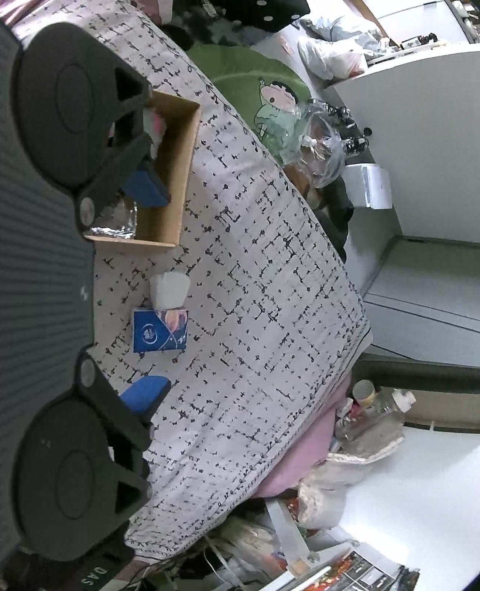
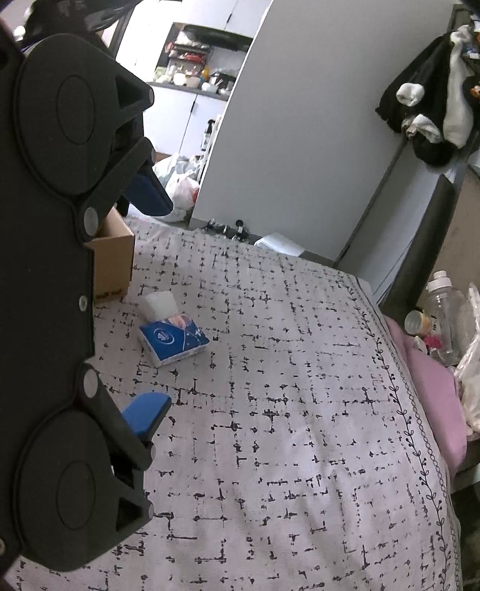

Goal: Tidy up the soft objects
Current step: 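Move both grippers back to the white cube and blue card box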

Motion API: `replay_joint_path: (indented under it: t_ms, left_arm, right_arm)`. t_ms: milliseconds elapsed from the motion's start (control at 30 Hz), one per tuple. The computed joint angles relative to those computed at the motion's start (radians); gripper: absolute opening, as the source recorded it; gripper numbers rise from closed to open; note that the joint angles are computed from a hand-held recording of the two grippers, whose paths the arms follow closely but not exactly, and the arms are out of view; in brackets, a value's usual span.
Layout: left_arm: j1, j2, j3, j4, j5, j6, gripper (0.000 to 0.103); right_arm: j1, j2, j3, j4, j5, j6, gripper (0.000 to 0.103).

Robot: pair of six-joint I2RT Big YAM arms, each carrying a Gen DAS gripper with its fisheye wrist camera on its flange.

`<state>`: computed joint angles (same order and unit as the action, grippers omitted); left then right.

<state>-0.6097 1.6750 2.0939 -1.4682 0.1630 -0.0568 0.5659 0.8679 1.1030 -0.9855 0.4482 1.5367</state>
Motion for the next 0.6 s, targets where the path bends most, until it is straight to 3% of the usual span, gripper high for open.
replay_joint_path:
  t_ms: [600]
  left_arm:
    - [0.007,0.174,0.137,-0.062,0.023,0.162,0.096]
  right_arm:
    - [-0.068,0.121,0.021,-0.023,-0.036,-0.023,0.102]
